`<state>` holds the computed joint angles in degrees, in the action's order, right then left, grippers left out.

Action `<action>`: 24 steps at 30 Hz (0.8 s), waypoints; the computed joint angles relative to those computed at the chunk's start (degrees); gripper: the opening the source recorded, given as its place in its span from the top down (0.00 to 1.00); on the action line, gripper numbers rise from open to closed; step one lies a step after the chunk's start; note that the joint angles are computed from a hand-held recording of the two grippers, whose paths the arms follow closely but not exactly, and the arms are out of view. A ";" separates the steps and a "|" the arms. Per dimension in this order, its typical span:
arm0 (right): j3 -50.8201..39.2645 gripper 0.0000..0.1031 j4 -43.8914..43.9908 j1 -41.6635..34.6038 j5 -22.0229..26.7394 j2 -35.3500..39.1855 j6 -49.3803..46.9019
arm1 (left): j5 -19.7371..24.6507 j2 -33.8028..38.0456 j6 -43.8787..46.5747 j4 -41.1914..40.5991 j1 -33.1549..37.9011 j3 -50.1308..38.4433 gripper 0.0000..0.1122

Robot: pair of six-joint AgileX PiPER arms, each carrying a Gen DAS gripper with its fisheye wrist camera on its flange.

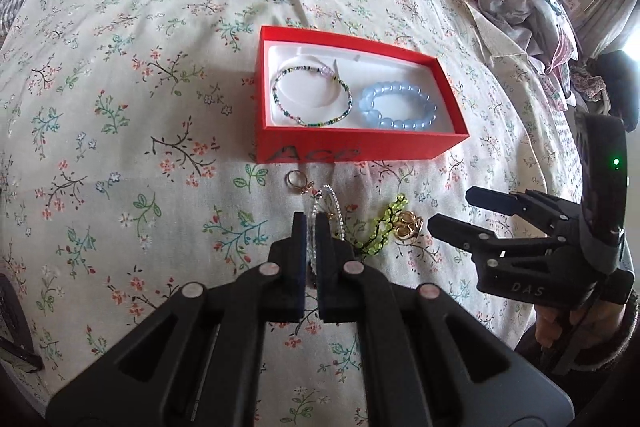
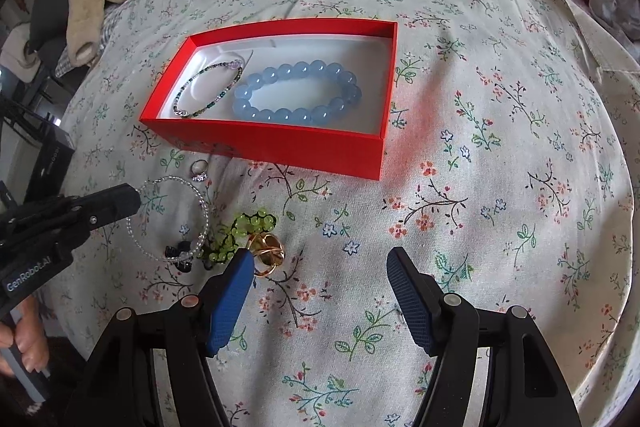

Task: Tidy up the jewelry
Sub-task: 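Grasp the lime-green beaded bracelet with right gripper while left holds the pearl bracelet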

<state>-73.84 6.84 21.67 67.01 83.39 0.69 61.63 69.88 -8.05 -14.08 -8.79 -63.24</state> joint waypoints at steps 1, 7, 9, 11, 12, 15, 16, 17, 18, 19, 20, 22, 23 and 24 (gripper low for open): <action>-0.23 0.32 0.00 0.22 -0.09 0.16 0.29 | 0.27 -0.51 0.38 -0.04 0.59 -0.09 0.96; -1.80 0.39 1.31 1.66 -1.08 1.15 1.13 | 0.68 -1.76 1.38 0.61 3.46 0.21 0.96; -2.78 0.50 2.66 2.22 -1.05 1.87 1.16 | 0.79 -1.70 1.57 0.62 4.05 0.21 0.96; -3.59 0.59 4.59 2.25 -0.74 2.52 0.77 | 0.87 -1.71 1.82 0.75 4.60 0.42 0.96; -4.00 0.65 5.51 2.40 -0.54 2.89 0.54 | 0.78 -1.85 1.76 0.90 4.59 0.74 0.96; -5.12 0.72 7.58 3.38 0.00 3.88 -0.22 | 0.90 -1.93 2.01 0.99 4.96 1.08 0.96; -5.36 0.74 7.75 3.90 0.06 4.19 -0.25 | 0.89 -1.94 2.07 1.08 5.03 1.15 0.96; -5.52 0.74 7.63 4.46 0.01 4.51 -0.17 | 0.88 -1.93 2.13 1.21 5.06 1.23 0.96; -5.60 0.75 7.44 5.09 -0.12 4.84 0.16 | 0.89 -1.93 2.16 1.30 5.06 1.31 0.96; -5.67 0.75 7.28 5.58 -0.23 5.25 0.57 | 0.89 -1.89 2.23 1.32 5.11 1.39 0.96; -5.66 0.76 7.08 5.85 -0.33 5.68 0.81 | 0.88 -1.84 2.25 1.37 5.11 1.49 0.96; -5.72 0.76 6.67 6.26 -0.56 6.72 1.43 | 0.90 -1.68 2.32 1.44 5.12 1.58 0.96; -5.75 0.76 6.66 6.26 -0.59 7.28 1.63 | 0.87 -1.65 2.28 1.47 5.09 1.68 0.96; -5.83 0.77 6.73 6.22 -0.61 7.88 1.80 | 0.83 -1.62 2.28 1.50 5.06 1.75 0.96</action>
